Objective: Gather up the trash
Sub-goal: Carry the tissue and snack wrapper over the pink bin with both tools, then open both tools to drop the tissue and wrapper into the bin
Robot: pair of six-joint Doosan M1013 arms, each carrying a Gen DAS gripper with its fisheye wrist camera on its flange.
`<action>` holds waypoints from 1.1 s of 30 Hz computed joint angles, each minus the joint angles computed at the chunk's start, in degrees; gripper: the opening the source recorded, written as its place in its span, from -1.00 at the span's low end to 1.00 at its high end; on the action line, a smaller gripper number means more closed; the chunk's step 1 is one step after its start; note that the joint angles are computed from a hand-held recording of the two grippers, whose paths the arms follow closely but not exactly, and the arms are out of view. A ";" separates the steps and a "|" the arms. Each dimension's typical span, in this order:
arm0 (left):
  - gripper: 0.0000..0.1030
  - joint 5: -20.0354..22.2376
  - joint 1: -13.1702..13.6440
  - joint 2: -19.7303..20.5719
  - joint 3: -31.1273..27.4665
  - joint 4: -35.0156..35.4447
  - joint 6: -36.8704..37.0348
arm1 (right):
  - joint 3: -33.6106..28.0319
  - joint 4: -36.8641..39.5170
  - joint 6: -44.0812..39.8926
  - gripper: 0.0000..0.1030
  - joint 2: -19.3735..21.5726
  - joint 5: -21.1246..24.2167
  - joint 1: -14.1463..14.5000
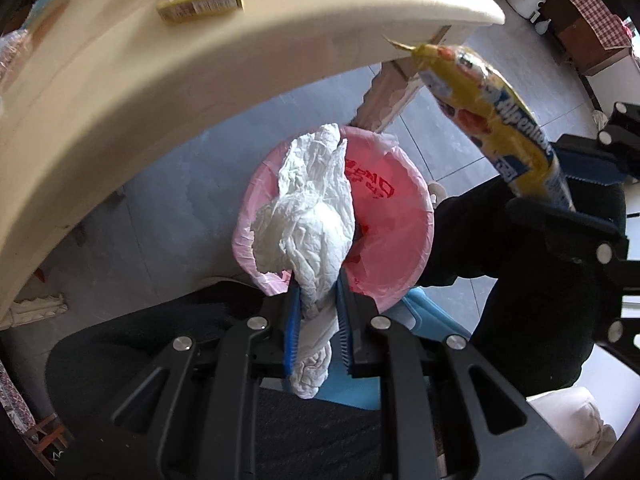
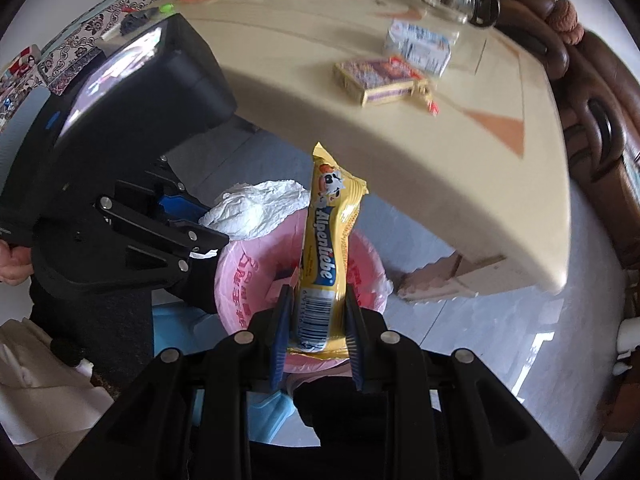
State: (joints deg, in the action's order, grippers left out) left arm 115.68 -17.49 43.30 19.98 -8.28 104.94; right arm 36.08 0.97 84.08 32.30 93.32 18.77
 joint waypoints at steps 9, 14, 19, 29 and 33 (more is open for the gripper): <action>-0.67 1.18 0.22 1.30 2.85 -2.35 -3.03 | 3.31 1.69 1.07 -0.51 0.65 -0.72 -1.08; -0.67 2.06 0.51 2.22 4.22 -4.48 -5.78 | 4.63 3.24 1.65 -0.51 1.31 -0.25 -1.79; -0.67 2.60 0.88 3.58 3.80 -5.15 -7.84 | 6.10 4.65 2.46 -0.51 2.26 -0.13 -2.35; -0.67 3.86 1.33 5.38 5.80 -6.02 -10.06 | 9.39 9.28 5.04 -0.51 4.99 1.16 -3.21; -0.67 4.38 1.13 6.18 6.51 -6.51 -10.82 | 9.56 10.20 5.48 -0.51 6.18 1.97 -3.49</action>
